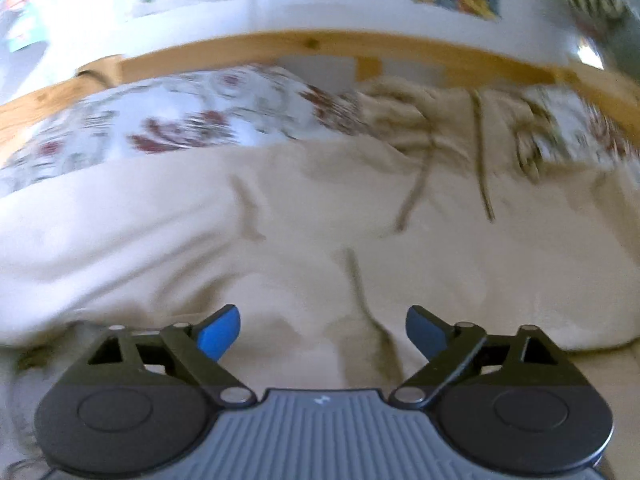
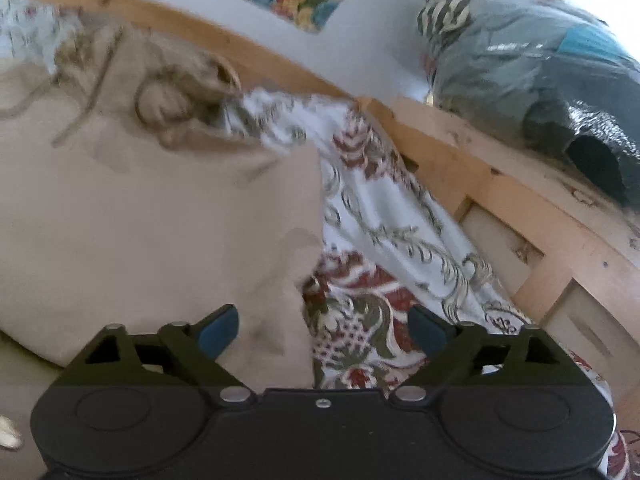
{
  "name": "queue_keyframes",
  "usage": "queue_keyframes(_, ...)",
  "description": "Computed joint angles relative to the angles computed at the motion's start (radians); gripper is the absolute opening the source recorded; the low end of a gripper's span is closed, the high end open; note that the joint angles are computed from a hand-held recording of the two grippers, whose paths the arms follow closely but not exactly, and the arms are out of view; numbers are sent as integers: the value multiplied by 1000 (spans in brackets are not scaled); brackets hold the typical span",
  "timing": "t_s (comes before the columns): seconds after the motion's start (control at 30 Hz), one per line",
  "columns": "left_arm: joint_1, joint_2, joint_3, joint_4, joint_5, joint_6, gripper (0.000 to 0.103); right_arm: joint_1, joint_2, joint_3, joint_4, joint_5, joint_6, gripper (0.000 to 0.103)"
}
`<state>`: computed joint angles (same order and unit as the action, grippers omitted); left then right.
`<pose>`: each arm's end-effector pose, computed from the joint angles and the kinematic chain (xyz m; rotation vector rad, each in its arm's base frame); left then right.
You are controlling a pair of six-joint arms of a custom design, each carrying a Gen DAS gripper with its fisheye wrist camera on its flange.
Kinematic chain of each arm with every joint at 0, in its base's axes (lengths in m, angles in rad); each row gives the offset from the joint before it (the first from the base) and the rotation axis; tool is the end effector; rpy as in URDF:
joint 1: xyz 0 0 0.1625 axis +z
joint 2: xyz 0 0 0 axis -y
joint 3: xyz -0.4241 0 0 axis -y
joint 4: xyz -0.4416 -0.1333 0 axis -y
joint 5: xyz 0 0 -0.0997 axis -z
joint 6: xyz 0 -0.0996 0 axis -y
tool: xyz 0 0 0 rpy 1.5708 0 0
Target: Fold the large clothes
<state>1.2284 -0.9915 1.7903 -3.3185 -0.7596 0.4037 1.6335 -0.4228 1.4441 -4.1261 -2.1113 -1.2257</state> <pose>-0.0260 -0.6851 0.2421 0.3346 2.1278 -1.0521 0.1262 -0.6999 0.0564 0.6417 -1.5914 1.0831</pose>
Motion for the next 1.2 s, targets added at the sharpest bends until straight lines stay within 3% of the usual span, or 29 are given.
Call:
queue_keyframes(0.07, -13, -57, 45, -32, 31, 4, 102, 10, -5, 21, -19, 43, 14, 102)
queue_keyframes(0.17, -30, -153, 110, -50, 118, 20, 102, 31, -33, 68, 32, 92, 74, 102)
queue_keyframes(0.3, -37, -267, 172, -26, 266, -78, 102, 66, -105, 169, 163, 137, 263, 102)
queue_keyframes(0.37, -27, -308, 197, -87, 293, -86, 102, 80, -151, 229, 241, 162, 350, 102)
queue_keyframes(0.5, 30, -376, 217, -154, 234, -119, 102, 117, -208, 319, 314, 176, 424, 102)
queue_keyframes(0.63, 85, -380, 212, -360, 165, -194, 102, 184, -220, 347, 330, 96, 523, 102)
queue_keyframes(0.73, 116, -360, 160, -303, 202, -278, 89, 201, -224, 379, 318, 123, 612, 102)
queue_keyframes(0.8, 128, -331, 120, -296, 228, -295, 85, 205, -215, 381, 354, 108, 655, 102)
queue_keyframes(0.93, 131, -306, 95, -319, 231, -313, 71, 195, -192, 378, 406, 101, 620, 102)
queue_keyframes(0.97, 130, -300, 88, -326, 237, -300, 57, 194, -183, 373, 406, 91, 616, 102)
queue_keyframes(1.03, 124, -290, 79, -338, 256, -282, 42, 190, -180, 366, 427, 85, 643, 102)
queue_keyframes(1.07, 117, -292, 87, -357, 259, -271, 27, 187, -183, 368, 436, 92, 668, 102)
queue_keyframes(1.2, 89, -262, 82, -497, 241, -87, 12, 180, -191, 379, 444, 108, 686, 102)
